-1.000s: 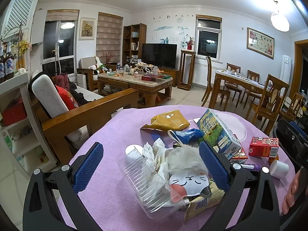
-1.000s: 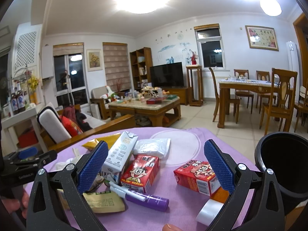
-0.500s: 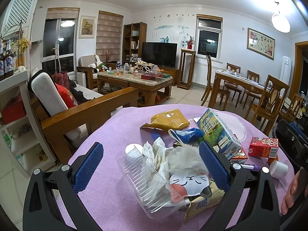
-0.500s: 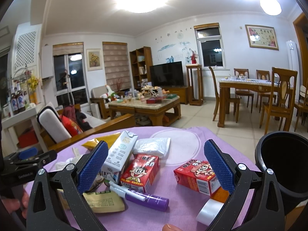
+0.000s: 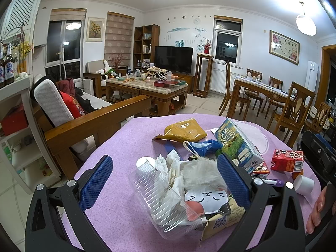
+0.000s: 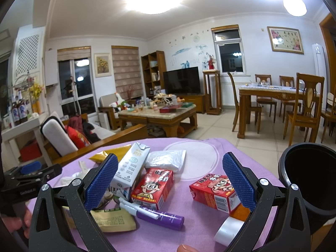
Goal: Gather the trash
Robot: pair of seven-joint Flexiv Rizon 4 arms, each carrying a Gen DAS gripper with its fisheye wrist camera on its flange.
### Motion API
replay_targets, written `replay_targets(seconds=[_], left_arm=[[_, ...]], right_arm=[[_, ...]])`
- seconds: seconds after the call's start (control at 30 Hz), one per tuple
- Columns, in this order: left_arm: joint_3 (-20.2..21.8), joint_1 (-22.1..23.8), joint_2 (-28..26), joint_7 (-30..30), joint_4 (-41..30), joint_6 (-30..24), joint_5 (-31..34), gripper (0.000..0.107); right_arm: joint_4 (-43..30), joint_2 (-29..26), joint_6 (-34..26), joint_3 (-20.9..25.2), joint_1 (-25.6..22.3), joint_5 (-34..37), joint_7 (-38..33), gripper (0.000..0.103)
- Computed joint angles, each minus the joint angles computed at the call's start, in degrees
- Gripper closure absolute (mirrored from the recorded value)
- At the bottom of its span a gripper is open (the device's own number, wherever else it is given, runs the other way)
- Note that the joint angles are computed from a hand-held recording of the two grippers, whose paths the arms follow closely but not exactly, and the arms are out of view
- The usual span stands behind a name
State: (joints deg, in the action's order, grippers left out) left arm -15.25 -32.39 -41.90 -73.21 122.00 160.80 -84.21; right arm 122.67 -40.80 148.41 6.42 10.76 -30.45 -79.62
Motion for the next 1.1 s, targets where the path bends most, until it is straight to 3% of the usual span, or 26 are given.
replay_targets(seconds=[0.97,1.1], left_arm=[[0.1,0.2,0.6,-1.2,0.8,-0.9,0.4,0.008],[2.1,3.4,5.5,-11.1,9.1,-9.5,12.9,0.008]], right_arm=[[-0.1,0.1,-0.4,0.2,-0.6,-0.7,0.7,0.005],[-1.6,-0.7,-2.1,1.1,-5.8,-11.7,9.4,0.005]])
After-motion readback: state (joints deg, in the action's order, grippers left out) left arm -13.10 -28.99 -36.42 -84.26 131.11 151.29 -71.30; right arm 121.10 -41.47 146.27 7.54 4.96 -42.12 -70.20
